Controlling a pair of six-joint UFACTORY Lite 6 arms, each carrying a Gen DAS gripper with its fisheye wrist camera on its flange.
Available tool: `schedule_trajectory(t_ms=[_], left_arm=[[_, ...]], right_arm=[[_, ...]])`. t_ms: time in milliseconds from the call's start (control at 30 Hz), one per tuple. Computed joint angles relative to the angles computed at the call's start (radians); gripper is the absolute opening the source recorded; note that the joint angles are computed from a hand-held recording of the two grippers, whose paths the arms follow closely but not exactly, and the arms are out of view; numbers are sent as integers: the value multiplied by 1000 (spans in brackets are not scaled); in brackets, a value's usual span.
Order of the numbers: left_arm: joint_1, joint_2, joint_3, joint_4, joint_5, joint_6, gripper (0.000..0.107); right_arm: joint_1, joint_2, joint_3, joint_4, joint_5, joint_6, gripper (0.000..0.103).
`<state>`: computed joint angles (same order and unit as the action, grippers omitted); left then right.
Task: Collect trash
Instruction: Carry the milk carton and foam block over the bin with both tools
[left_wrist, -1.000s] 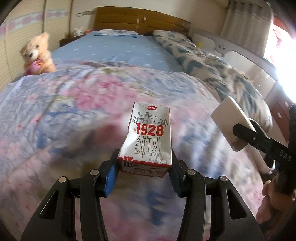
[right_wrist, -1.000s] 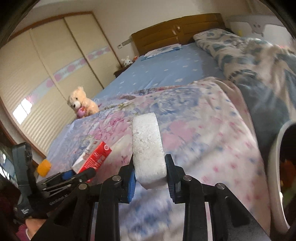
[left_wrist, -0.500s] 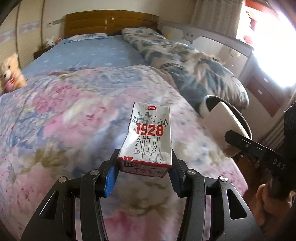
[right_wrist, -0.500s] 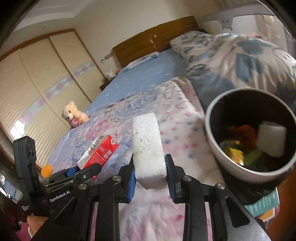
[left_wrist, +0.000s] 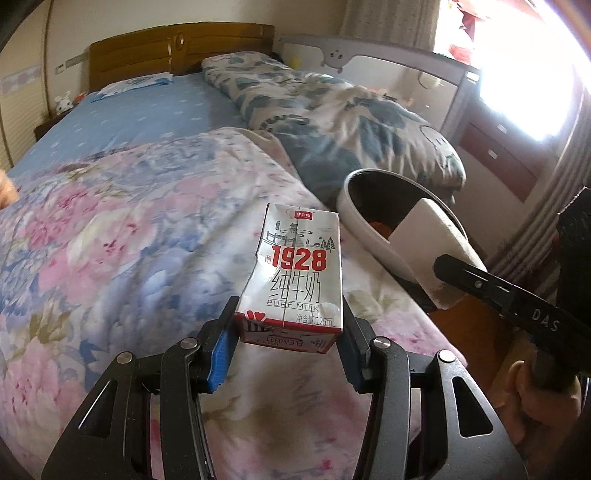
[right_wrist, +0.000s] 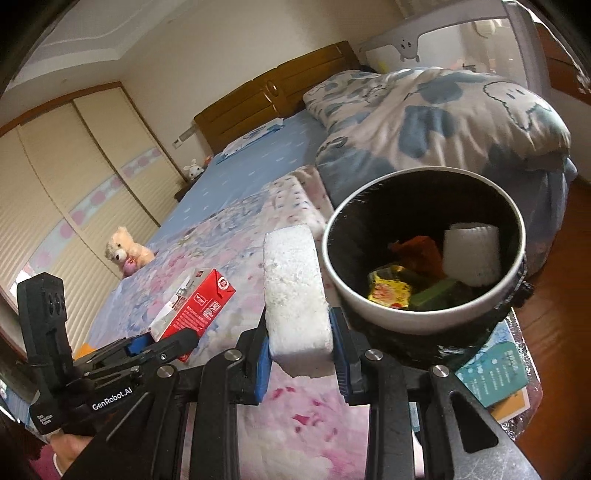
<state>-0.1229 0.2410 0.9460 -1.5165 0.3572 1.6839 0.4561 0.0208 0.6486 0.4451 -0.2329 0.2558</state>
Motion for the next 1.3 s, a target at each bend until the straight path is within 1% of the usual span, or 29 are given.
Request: schedule_trajectory(t_ms=[233, 433, 667, 933, 1000, 1100, 1300], left_arm=[[-73, -6, 7, 0, -34, -12, 48], [-122, 7, 38, 32, -59, -57, 48], [-176, 24, 83, 88, -84, -125, 48], [-233, 61, 149, 172, -107, -226, 48], [-245, 70, 168, 203, -111, -261, 48], [-261, 86, 196, 239, -116, -303, 48], [-289, 123, 256, 310, -124, -380, 48]], right_arm=[[-29, -63, -61, 20, 1, -14, 28], [-73, -118, -104, -5, 13, 0, 28], [-140, -179, -145, -76, 28, 46, 28], [-205, -207, -152, -177, 55, 113, 28], [-224, -207, -149, -241, 60, 164, 28], [-244, -202, -136, -275, 68, 182, 28], [-286, -172, -101, -406, 81, 276, 28]])
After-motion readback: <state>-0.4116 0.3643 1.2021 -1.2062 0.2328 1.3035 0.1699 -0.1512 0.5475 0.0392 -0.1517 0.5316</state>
